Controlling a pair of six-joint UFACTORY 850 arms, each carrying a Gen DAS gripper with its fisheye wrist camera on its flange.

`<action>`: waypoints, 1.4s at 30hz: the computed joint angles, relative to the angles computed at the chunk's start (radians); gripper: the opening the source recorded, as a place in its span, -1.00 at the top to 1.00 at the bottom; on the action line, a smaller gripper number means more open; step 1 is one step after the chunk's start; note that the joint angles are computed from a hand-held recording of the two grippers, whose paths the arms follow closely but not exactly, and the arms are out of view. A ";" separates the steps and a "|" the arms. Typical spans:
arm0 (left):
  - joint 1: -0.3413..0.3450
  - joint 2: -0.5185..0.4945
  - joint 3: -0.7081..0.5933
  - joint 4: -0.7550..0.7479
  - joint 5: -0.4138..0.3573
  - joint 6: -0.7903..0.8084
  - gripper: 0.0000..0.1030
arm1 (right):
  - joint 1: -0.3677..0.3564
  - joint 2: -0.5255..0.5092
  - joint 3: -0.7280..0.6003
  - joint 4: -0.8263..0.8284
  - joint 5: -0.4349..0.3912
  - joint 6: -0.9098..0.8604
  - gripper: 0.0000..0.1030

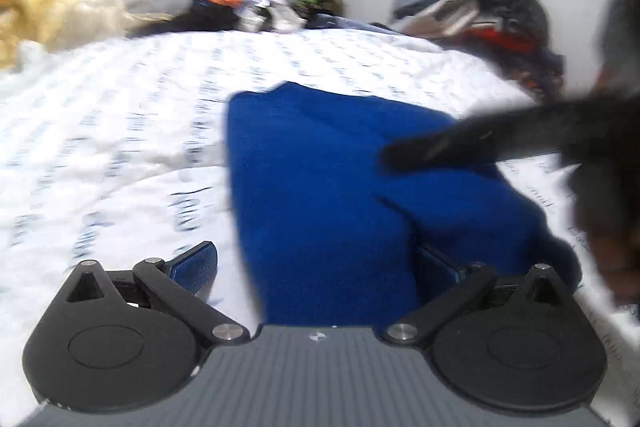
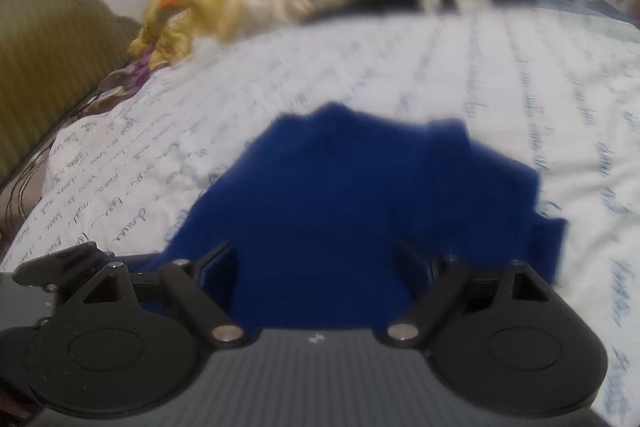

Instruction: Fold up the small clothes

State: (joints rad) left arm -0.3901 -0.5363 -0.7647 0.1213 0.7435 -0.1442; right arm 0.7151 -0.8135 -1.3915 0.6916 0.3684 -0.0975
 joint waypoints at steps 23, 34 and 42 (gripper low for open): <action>-0.166 0.119 0.170 -0.540 -0.072 0.270 -1.00 | 0.264 0.025 0.155 0.828 0.383 -0.477 -1.00; -0.157 0.085 0.174 -0.480 0.046 0.231 -1.00 | 0.269 0.014 0.136 0.853 0.396 -0.490 -1.00; -0.152 0.079 0.168 -0.471 0.046 0.227 -1.00 | 0.269 0.006 0.126 0.858 0.402 -0.493 -1.00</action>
